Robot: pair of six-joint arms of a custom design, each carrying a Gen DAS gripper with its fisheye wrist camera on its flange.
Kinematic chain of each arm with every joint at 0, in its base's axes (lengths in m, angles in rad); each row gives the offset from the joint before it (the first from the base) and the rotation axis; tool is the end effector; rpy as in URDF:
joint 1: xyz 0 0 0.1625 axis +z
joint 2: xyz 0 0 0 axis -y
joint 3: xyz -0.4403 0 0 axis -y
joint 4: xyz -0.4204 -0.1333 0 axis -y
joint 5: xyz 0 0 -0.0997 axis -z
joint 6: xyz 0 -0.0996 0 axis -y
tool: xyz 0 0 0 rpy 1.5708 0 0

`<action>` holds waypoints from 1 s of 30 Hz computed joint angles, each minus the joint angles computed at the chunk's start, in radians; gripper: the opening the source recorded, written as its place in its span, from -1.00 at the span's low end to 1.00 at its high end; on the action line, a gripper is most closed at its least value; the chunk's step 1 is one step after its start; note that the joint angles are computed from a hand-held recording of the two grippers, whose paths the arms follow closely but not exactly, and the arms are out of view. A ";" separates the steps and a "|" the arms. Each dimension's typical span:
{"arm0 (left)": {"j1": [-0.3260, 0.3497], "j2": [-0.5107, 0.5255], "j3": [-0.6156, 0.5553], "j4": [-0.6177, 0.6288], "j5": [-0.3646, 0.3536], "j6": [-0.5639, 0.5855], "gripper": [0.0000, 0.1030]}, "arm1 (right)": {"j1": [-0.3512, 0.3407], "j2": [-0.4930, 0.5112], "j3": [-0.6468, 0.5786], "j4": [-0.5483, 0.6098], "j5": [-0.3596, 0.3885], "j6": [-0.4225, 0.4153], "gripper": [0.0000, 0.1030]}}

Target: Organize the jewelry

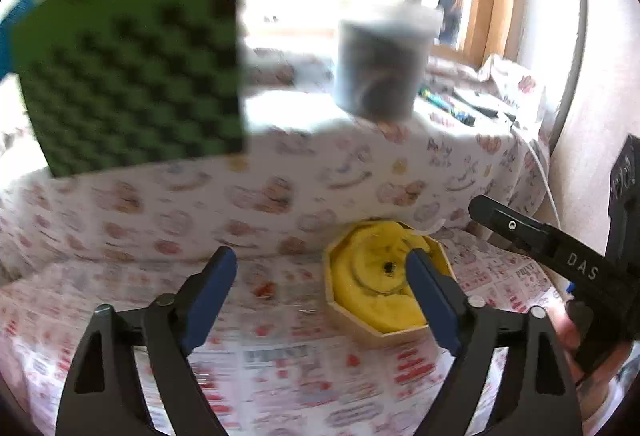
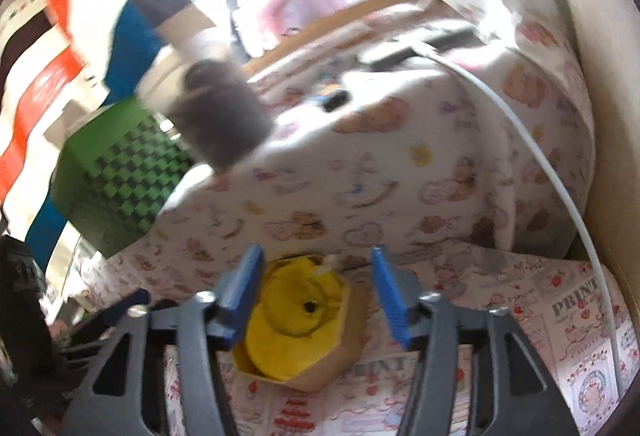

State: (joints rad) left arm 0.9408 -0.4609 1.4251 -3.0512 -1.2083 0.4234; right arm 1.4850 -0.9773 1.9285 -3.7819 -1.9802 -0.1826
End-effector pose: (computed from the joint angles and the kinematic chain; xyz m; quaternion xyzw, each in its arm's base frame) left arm -0.3154 -0.7188 -0.0189 0.4383 0.8453 -0.2677 0.1475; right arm 0.0412 -0.6136 0.2522 -0.0813 -0.7961 0.5496 0.2400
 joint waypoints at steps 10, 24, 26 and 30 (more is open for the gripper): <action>0.050 -0.111 0.133 -0.299 -0.103 0.127 0.99 | 0.053 0.079 -0.048 -0.074 -0.095 -0.131 0.70; 0.144 -0.076 0.039 -0.306 -0.002 0.108 0.99 | 0.085 0.233 -0.125 -0.315 -0.172 -0.288 1.00; 0.155 -0.067 0.015 -0.285 0.024 0.089 0.99 | 0.089 0.265 -0.147 -0.385 -0.182 -0.367 1.00; 0.183 -0.060 -0.036 -0.198 0.032 0.010 0.99 | 0.096 0.294 -0.167 -0.436 -0.187 -0.465 1.00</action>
State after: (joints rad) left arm 1.1239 -0.5207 1.3890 -3.2497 -1.1761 0.4332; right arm 1.5813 -0.6830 1.7614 -4.2179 -2.1673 -0.6481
